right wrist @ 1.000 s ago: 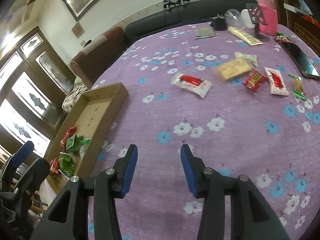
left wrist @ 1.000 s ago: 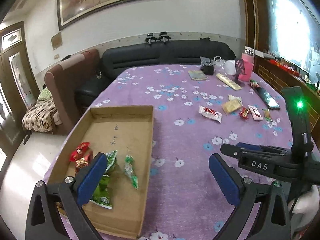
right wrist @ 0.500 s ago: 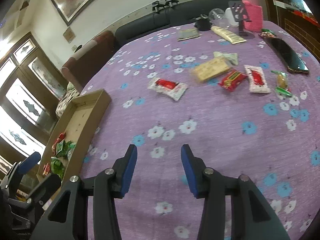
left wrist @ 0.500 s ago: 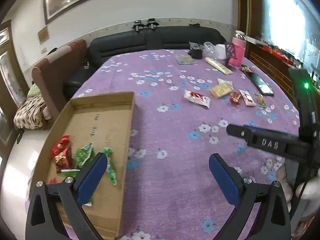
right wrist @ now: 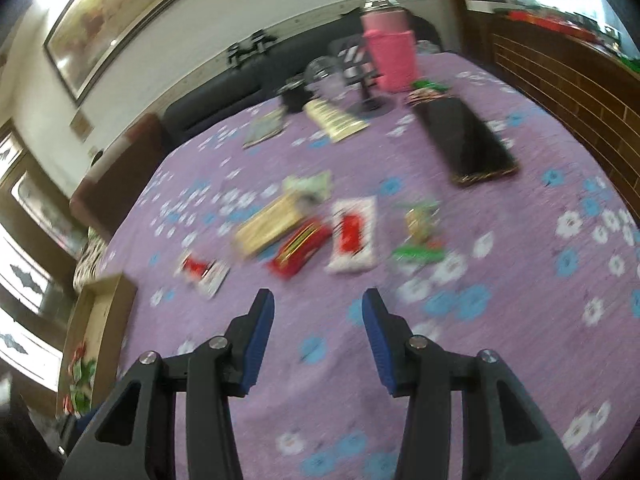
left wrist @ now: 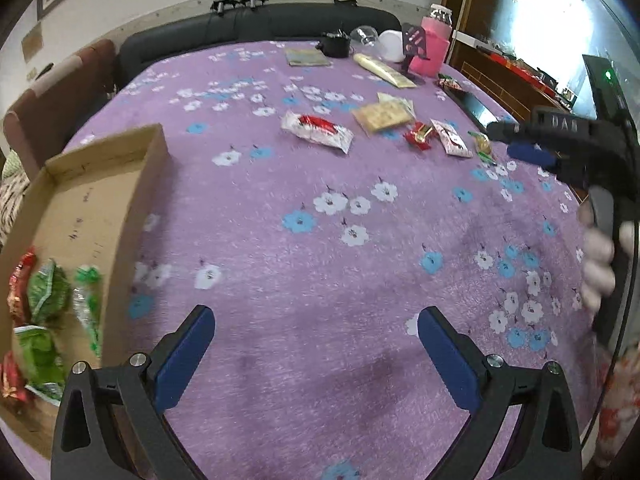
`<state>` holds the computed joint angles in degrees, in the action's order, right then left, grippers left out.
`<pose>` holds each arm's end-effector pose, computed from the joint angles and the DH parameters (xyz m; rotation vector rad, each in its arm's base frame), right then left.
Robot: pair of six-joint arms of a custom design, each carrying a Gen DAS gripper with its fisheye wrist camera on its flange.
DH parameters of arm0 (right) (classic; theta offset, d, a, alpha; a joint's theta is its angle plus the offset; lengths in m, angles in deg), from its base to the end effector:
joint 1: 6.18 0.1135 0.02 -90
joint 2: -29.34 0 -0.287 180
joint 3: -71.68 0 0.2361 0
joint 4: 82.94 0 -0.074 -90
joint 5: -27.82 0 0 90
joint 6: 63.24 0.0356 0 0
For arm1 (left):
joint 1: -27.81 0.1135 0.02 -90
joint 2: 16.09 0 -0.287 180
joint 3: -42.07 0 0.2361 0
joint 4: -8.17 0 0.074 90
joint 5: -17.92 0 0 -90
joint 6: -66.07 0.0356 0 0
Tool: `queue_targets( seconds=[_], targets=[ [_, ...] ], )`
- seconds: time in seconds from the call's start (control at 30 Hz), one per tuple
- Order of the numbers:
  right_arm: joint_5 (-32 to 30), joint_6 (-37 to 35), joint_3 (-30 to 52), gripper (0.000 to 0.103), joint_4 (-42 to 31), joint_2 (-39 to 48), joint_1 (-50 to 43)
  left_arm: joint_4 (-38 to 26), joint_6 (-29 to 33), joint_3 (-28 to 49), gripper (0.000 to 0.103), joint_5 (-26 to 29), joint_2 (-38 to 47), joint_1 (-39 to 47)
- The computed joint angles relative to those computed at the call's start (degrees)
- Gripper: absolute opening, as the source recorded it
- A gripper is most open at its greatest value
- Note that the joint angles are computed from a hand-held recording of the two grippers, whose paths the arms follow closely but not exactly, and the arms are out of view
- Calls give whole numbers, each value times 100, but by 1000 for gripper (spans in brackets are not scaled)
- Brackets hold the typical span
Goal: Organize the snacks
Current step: 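Lift both open tools out of the box and move back over the table, then grasp white-red bag with left tool while right tool grasps red rectangular packet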
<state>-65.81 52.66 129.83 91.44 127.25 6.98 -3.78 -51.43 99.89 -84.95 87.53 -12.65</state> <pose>0.3091 0.0746 0.1688 0.2350 2.3864 0.4005 0.2412 -0.1953 0.1312 0.2050 2.5410 -0.1734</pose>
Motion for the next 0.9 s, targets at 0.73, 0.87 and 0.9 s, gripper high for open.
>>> queue_targets(
  seconds=[0.73,0.87,0.9],
  targets=[
    [917,107,2581,42,-965,2297,680,-272,128,233,101,403,356,121],
    [1080,-8,2410,19,-744,2271,708,-200,39,333,83,1590,-27,683],
    [979,15,2376,19,-750,2234,672,-334,30,501,83,1551,-25,714]
  ],
)
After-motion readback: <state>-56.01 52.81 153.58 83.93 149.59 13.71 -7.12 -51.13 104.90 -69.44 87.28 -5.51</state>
